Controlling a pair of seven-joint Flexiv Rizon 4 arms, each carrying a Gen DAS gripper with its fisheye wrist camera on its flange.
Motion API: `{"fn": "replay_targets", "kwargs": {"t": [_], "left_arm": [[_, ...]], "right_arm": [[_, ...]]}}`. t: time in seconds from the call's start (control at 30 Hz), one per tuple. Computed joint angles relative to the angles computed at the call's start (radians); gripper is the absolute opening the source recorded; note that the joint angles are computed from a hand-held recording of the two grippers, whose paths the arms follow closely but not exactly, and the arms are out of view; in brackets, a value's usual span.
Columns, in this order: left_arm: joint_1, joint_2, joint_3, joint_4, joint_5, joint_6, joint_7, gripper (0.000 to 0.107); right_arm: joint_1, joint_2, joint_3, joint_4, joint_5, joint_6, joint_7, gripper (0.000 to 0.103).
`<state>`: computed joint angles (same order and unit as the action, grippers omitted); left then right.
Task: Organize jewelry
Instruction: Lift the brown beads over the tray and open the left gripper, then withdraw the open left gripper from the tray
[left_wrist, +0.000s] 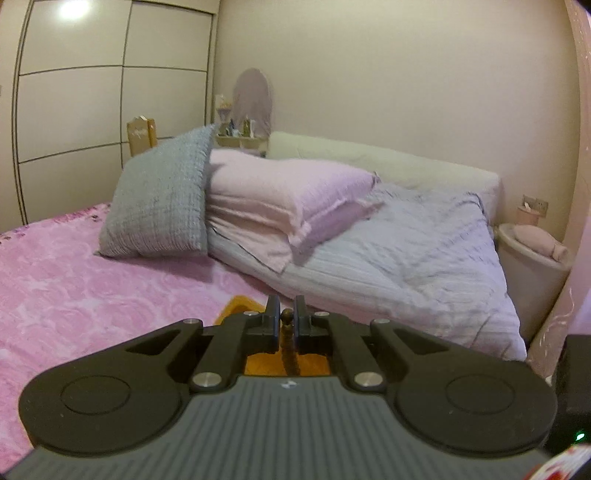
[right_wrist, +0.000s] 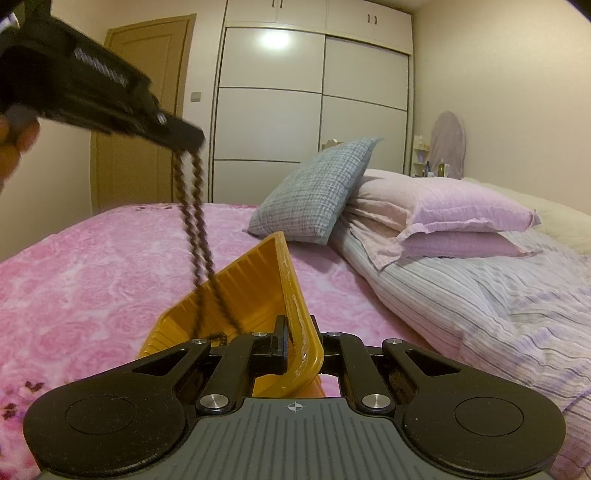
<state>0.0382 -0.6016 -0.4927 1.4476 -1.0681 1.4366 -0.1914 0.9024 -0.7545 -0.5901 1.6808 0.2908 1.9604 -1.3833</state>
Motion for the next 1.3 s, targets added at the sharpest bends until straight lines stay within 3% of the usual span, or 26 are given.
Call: {"fn": "replay_targets", "kwargs": {"t": [0.1, 0.2, 0.63, 1.1, 1.3], "left_arm": [[-0.047, -0.037, 0.086, -0.038, 0.108, -0.025, -0.099, 0.006], [-0.048, -0.057, 0.112, -0.059, 0.183, -0.055, -0.178, 0.006], [0.056, -0.031, 0.038, 0.008, 0.245, 0.028, -0.264, 0.009], [0.035, 0.023, 0.226, 0.177, 0.424, 0.091, -0.596, 0.010], [0.057, 0.043, 0.249, 0.235, 0.479, 0.112, -0.711, 0.017]], "right_arm": [[0.000, -0.001, 0.000, -0.002, 0.000, -0.002, 0.000, 0.008], [-0.002, 0.000, 0.002, -0.001, -0.001, -0.002, 0.002, 0.008], [-0.003, -0.011, -0.004, -0.011, -0.005, -0.004, 0.016, 0.008], [-0.019, -0.013, 0.007, -0.016, -0.012, -0.014, 0.032, 0.008], [-0.048, -0.003, 0.033, -0.005, -0.025, -0.020, 0.059, 0.008]]}}
